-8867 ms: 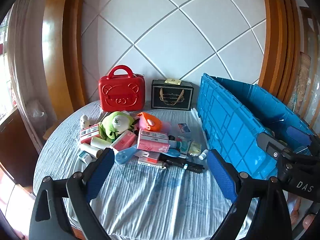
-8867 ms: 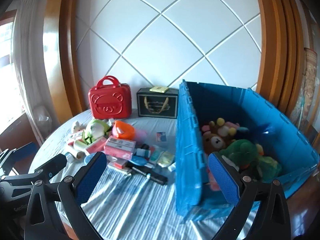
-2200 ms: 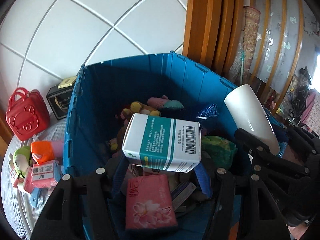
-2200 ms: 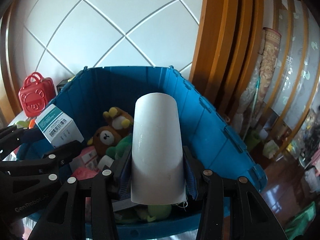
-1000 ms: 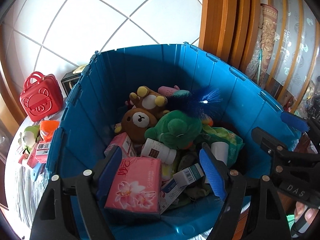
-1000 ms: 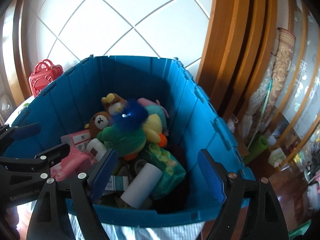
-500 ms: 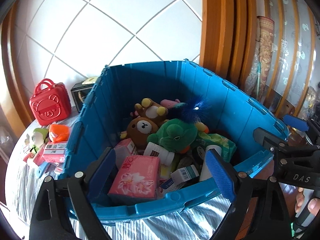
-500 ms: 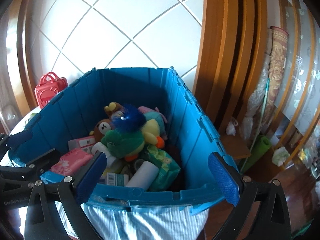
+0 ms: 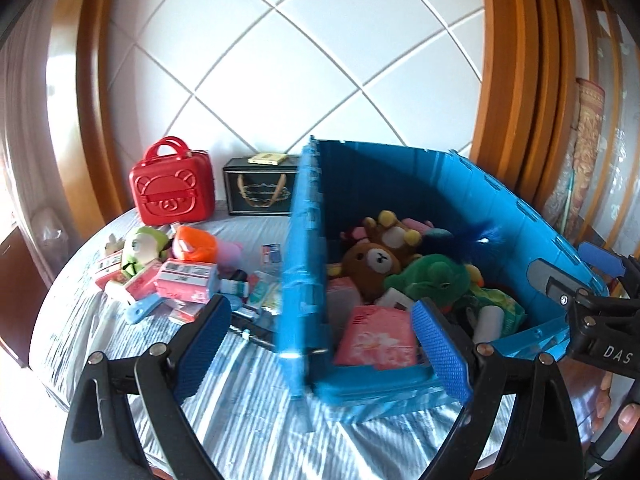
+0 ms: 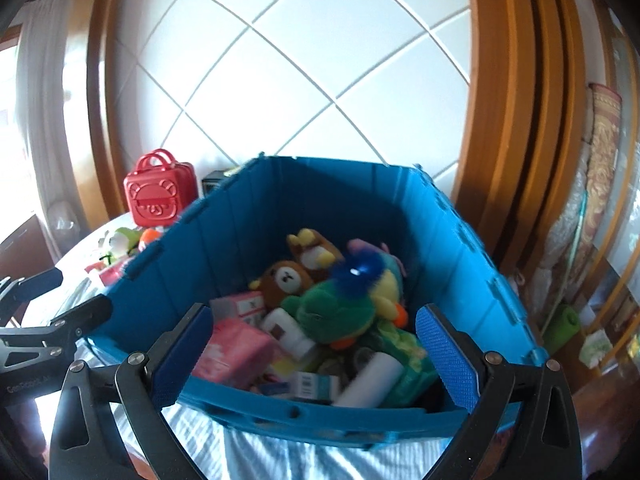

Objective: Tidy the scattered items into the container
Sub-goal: 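Withdraw both tools from the crate back toward the table pile, then lower both tools toward the black umbrella and small medicine boxes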

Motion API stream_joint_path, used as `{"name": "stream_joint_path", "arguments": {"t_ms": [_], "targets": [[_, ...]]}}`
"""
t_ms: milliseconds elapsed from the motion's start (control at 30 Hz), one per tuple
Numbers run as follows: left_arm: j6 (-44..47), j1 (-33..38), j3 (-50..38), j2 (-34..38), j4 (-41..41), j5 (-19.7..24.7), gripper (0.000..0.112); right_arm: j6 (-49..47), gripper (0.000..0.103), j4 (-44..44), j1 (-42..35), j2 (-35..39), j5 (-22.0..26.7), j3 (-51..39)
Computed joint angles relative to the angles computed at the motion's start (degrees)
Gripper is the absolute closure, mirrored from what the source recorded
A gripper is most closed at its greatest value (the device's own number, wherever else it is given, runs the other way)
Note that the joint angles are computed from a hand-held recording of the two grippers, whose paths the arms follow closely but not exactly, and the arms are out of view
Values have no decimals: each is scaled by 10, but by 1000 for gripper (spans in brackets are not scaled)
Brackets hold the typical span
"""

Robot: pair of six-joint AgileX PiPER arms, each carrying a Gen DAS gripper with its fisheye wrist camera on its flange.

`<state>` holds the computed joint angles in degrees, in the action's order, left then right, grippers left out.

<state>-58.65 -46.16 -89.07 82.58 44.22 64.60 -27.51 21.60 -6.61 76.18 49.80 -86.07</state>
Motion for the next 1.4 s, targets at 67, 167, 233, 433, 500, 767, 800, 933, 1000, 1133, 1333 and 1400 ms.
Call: {"name": "stream_joint_path", "arguments": {"t_ms": [67, 167, 233, 433, 500, 767, 800, 933, 1000, 1133, 1333, 1400], "targets": [[14, 28, 48, -48, -7, -17, 19, 69, 0, -60, 67, -13, -21, 8], [64, 97, 116, -124, -39, -50, 20, 215, 0, -190, 189, -22, -43, 15], [162, 187, 149, -171, -115, -86, 20, 326, 0, -291, 283, -17, -40, 11], [506, 508, 215, -243, -399, -167, 20, 600, 0, -527, 522, 47, 14, -29], [620, 605, 220, -241, -495, -165, 20, 652, 0, -562, 568, 78, 36, -49], [894, 814, 221, -164, -724, -145, 20, 681, 0, -567, 628, 202, 104, -162], [895, 816, 221, -152, -724, -155, 20, 676, 0, -562, 623, 212, 105, -170], [891, 811, 224, -99, -707, -216, 20, 634, 0, -516, 590, 266, 90, -211], [888, 804, 225, -66, -694, -256, 20, 607, 0, -484, 571, 294, 76, -230], [862, 795, 215, 11, -652, -321, 20, 543, 0, -408, 532, 370, 60, -287], [849, 803, 193, 113, -631, -377, 19, 476, 0, -332, 501, 491, 96, -410], [854, 807, 183, 145, -627, -391, 19, 466, 0, -320, 497, 540, 127, -474]]}}
